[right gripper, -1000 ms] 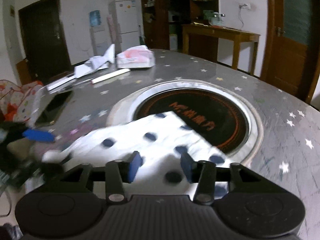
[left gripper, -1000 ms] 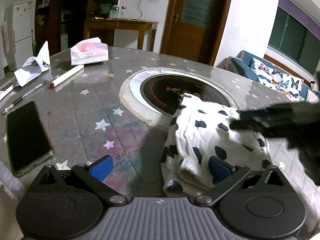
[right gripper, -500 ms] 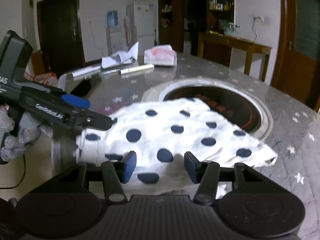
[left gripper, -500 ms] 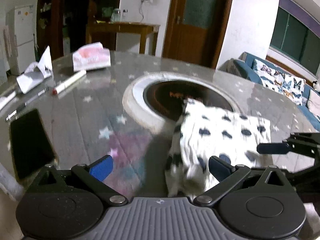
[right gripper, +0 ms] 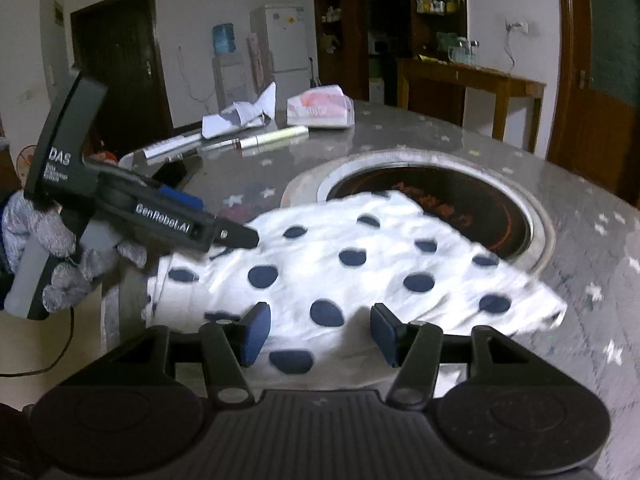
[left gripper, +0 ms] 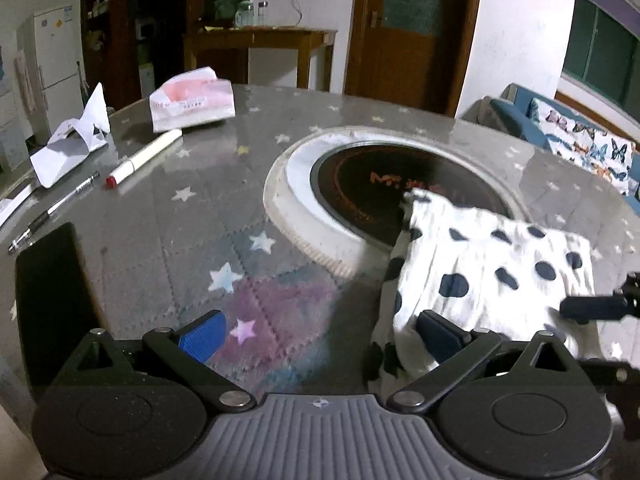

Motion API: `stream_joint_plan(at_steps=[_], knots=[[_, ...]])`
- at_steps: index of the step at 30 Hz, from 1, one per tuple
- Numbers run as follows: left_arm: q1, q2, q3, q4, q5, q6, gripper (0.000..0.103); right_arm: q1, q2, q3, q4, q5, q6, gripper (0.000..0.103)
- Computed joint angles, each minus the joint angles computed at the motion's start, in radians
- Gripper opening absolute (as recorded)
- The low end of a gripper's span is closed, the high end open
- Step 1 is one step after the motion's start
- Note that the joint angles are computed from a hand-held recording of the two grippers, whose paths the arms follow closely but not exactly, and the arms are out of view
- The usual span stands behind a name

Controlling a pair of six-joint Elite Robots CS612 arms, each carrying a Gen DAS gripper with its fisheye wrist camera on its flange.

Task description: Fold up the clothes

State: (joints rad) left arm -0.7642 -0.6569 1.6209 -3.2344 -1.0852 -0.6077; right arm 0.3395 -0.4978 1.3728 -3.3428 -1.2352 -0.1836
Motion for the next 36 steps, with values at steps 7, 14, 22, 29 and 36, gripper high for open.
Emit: stream_joint_plan(at_steps=[7, 14, 22, 29, 36], knots=[[-0.001, 0.009, -0.023, 0.009, 0.013, 0.024, 0.103, -0.013, 0.035, -0.08, 0.014, -0.064, 0.063, 0.057], [0.001, 0.004, -0.004, -0.007, -0.005, 0.012, 0.103, -0.03, 0.048, -0.098, 0.062, -0.077, 0.124, 0.057], [-0.017, -0.04, 0.084, -0.106, -0.039, 0.032, 0.103, -0.044, 0.056, -0.129, 0.051, -0.162, 0.174, 0.057], [-0.036, -0.078, 0.188, -0.231, -0.111, 0.123, 0.103, -0.058, 0.065, -0.143, 0.124, -0.149, 0.215, 0.045], [-0.051, -0.074, 0.209, -0.237, -0.143, 0.198, 0.096, -0.058, 0.043, -0.103, 0.122, -0.16, 0.212, 0.025]])
